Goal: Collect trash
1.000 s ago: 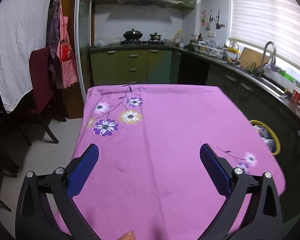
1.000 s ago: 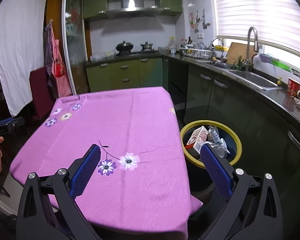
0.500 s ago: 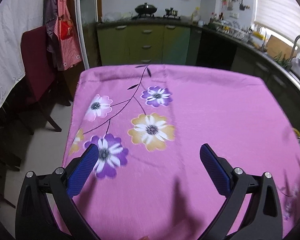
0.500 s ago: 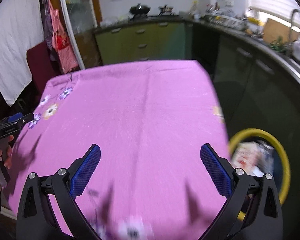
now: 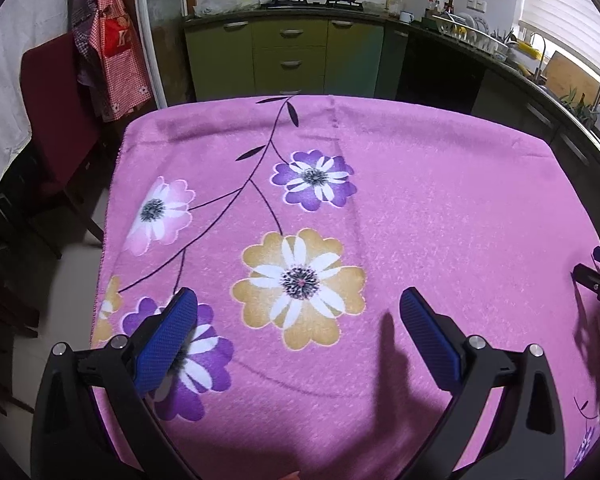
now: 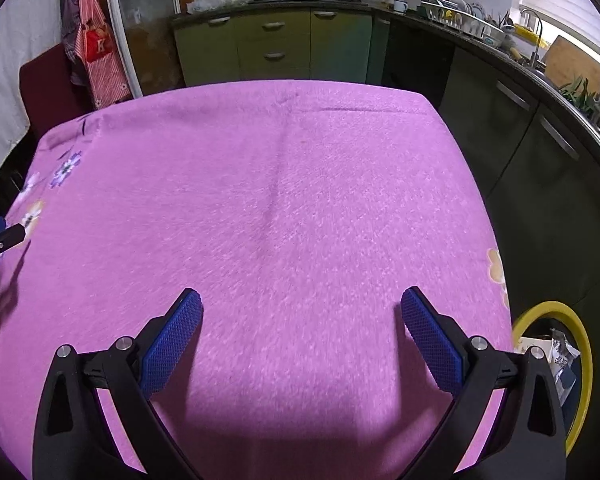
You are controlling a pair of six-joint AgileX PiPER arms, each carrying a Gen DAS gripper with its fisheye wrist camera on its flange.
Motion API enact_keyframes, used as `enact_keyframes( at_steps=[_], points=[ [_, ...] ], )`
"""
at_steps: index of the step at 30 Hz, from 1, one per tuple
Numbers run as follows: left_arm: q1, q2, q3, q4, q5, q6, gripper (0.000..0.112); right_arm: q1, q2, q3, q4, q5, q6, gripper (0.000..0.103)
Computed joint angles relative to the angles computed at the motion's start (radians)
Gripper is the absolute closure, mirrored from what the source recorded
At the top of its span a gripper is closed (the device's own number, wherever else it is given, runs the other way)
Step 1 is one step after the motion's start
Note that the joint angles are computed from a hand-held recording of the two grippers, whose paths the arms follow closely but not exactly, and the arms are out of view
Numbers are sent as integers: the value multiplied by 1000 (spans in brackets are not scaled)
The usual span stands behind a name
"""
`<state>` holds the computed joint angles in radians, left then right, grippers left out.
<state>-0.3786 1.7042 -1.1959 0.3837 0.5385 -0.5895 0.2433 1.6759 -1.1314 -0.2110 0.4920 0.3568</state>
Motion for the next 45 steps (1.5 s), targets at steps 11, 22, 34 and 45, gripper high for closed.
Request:
enact_keyframes(
  at_steps=[11,22,34,45],
  points=[
    [7,41,-41,-40,18,24,16,-4,13,-10,-11,5,28,3],
    [26,58,-63,-64,34,56,16,5,5,-1,-23,5,46,3],
    [34,76,-90,-50,60,56,14,5,3,1,-24,4,47,3],
    [39,68,-76,-58,31,59,15,5,4,-1,-23,5,46,3]
  ],
)
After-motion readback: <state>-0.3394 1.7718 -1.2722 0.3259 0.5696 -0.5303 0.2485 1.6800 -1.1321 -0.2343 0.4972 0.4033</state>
